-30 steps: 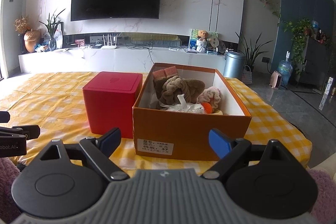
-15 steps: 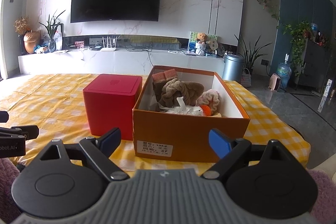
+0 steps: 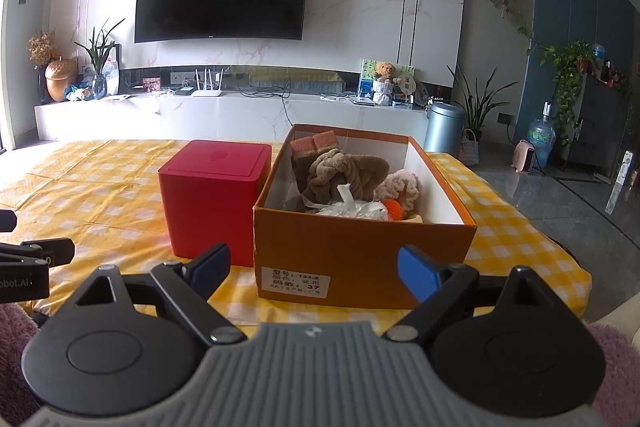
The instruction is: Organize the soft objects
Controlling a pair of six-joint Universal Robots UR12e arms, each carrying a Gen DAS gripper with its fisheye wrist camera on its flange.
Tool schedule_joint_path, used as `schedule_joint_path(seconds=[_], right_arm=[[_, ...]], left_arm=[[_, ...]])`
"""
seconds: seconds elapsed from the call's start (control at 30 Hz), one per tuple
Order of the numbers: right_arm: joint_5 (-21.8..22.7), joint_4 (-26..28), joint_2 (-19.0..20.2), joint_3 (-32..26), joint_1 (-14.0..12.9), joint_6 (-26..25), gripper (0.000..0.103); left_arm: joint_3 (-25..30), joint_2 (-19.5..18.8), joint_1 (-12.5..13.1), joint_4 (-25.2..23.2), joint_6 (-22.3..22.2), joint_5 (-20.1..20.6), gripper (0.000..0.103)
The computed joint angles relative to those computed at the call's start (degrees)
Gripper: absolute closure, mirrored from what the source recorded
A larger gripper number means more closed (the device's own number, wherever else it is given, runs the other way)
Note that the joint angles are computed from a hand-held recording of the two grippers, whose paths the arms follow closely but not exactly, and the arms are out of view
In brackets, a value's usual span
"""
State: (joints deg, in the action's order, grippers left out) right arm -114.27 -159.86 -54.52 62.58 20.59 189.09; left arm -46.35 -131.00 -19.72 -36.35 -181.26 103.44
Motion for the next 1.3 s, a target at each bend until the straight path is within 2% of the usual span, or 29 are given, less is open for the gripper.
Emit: schedule_joint_path(seconds=[1.3], right_arm=[[0.2, 0.1, 0.0, 0.0, -0.1, -0.1, 0.013]], left_arm=[[-0.1, 0.3, 0.2, -0.6, -0.4, -0.9, 0.01]])
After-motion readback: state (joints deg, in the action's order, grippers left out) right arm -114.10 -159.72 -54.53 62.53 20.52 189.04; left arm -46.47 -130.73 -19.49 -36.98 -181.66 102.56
